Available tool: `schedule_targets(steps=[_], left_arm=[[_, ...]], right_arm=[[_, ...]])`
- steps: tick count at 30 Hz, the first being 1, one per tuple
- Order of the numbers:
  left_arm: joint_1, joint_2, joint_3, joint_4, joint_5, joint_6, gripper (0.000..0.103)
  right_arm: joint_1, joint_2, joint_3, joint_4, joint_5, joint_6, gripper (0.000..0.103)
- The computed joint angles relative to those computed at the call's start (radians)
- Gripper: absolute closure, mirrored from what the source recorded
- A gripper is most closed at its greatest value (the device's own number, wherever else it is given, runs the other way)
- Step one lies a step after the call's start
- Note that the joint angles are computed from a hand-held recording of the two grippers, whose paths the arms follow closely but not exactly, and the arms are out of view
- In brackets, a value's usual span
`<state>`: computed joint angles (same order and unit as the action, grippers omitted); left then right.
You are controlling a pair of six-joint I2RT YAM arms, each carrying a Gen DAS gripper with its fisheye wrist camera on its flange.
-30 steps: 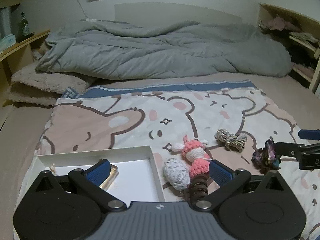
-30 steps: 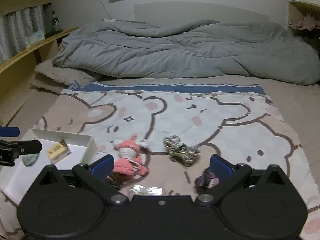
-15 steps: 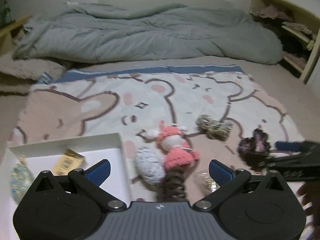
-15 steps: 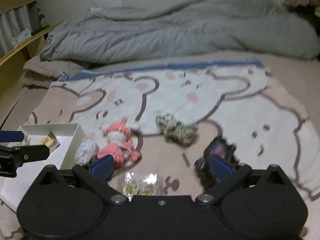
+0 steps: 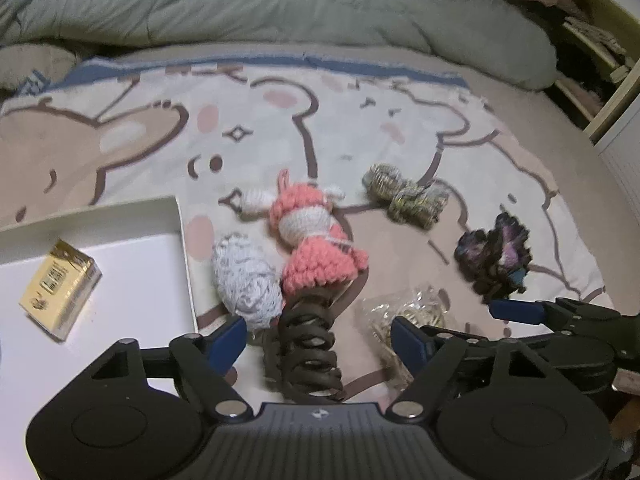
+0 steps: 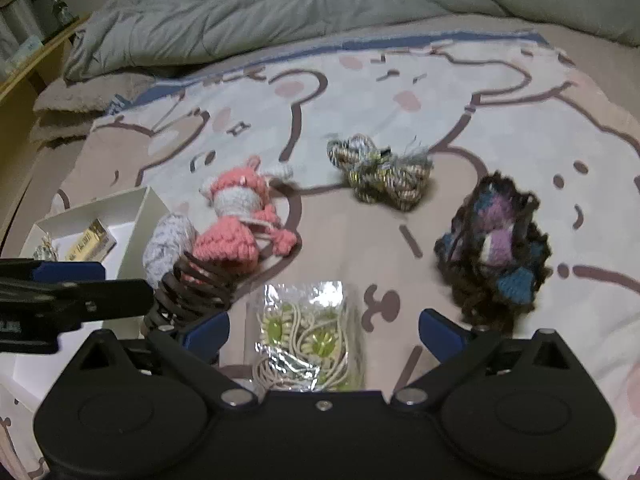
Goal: Organize objects
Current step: 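Grasp the black spiral hair clip with the left tool while the right tool grasps the bead-cord bag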
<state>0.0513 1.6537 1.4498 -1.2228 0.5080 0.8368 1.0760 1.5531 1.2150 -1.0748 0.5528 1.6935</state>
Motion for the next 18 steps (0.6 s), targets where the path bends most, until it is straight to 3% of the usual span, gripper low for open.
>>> schedule_targets(steps=[8, 18], left_arm=[[-0.012, 0.128, 0.065, -0.041, -0.027, -0.074, 0.032], [-0.046, 0.155, 0.027, 0.018, -0.080, -0.103, 0.042]], right_arm=[[-0.032, 0.045, -0.004, 0.043, -0.070, -0.059, 0.006], [-0.053, 0.054, -0.031, 0.113, -0.115, -0.101, 0.006]])
